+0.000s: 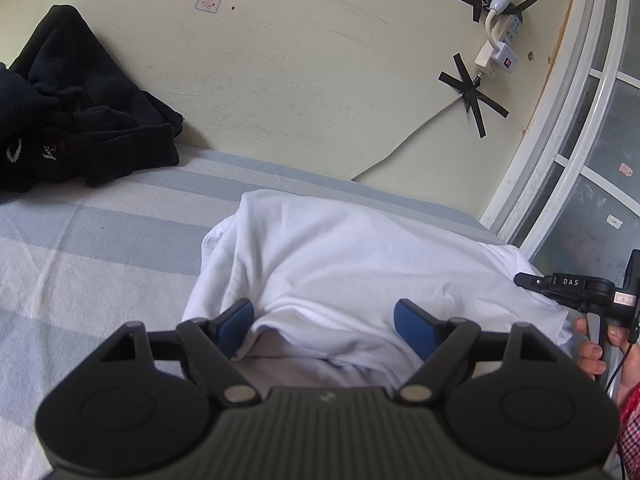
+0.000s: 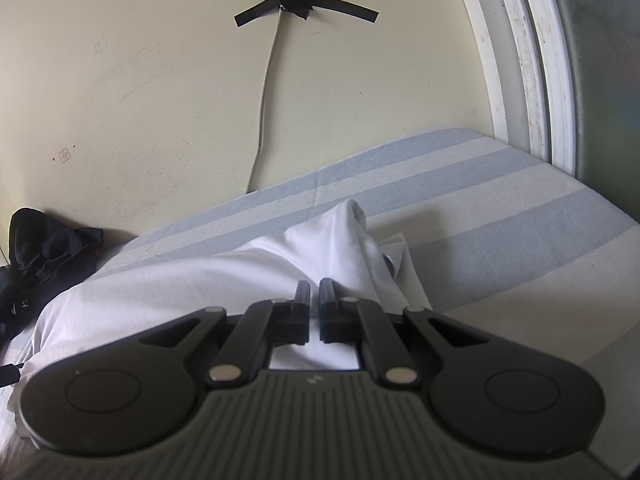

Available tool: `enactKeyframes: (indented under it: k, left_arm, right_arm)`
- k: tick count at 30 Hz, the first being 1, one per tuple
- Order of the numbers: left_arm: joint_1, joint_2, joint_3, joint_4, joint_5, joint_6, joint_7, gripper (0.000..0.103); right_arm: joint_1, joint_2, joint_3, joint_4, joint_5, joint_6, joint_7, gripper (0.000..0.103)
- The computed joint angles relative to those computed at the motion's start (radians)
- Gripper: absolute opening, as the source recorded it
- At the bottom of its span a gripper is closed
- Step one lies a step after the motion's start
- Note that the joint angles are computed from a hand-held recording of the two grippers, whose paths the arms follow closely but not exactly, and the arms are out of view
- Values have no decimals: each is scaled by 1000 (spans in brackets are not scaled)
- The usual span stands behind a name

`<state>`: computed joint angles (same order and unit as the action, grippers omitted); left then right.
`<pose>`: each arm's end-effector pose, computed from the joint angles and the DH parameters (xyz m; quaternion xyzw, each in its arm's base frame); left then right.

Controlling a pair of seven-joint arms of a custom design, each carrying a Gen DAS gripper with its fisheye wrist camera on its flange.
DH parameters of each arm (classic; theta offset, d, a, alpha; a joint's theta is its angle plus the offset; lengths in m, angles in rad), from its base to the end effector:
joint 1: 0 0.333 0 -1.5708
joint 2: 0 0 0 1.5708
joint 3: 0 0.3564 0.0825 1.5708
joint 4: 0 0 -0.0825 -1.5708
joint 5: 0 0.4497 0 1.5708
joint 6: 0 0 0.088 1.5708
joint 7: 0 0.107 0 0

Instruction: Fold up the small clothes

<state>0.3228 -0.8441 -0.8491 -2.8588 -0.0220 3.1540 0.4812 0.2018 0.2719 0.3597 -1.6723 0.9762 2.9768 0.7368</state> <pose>0.3555 -0.1983 0.4470 -0.7385 0.4478 -0.4118 0.2906 0.6778 0.3215 0.5652 -0.7104 0.4508 -0.1396 0.5221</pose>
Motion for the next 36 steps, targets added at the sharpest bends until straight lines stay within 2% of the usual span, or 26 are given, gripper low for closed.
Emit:
enactKeyframes:
  k: [22, 25, 27, 28, 29, 30, 31, 32, 36]
  left_arm:
    - [2, 11, 4, 13, 19, -22, 8, 82]
    - [7, 19, 5, 20, 25, -19, 8, 83]
    - [9, 7, -1, 11, 20, -5, -4, 83]
    - [16, -15, -15, 1, 13, 7, -18, 84]
    - [27, -49, -37, -13, 1, 21, -41, 86]
    - [35, -77, -55, -26, -10, 36, -60, 88]
    - [42, -98, -66, -33, -20, 42, -72, 89]
    - [41, -104, -66, -37, -24, 43, -74, 89]
    - [48, -101, -57, -27, -21, 73, -45, 88]
  right_arm:
    - [7, 1, -6, 0, -10, 3, 11, 7]
    - [13, 2, -15, 2, -44, -4, 45, 7]
    - [11, -9, -29, 4, -65, -47, 107, 8]
    - [-14, -23, -8, -1, 3, -56, 82, 15]
    - [-50, -41, 24, -8, 135, -52, -11, 23]
    - [-57, -64, 23, -14, 301, -47, -130, 44]
    - [-93, -80, 57, -20, 403, -22, -199, 60]
    - [-98, -92, 56, -26, 435, -1, -204, 63]
    - [-22, -119, -67, -69, 183, -12, 51, 64]
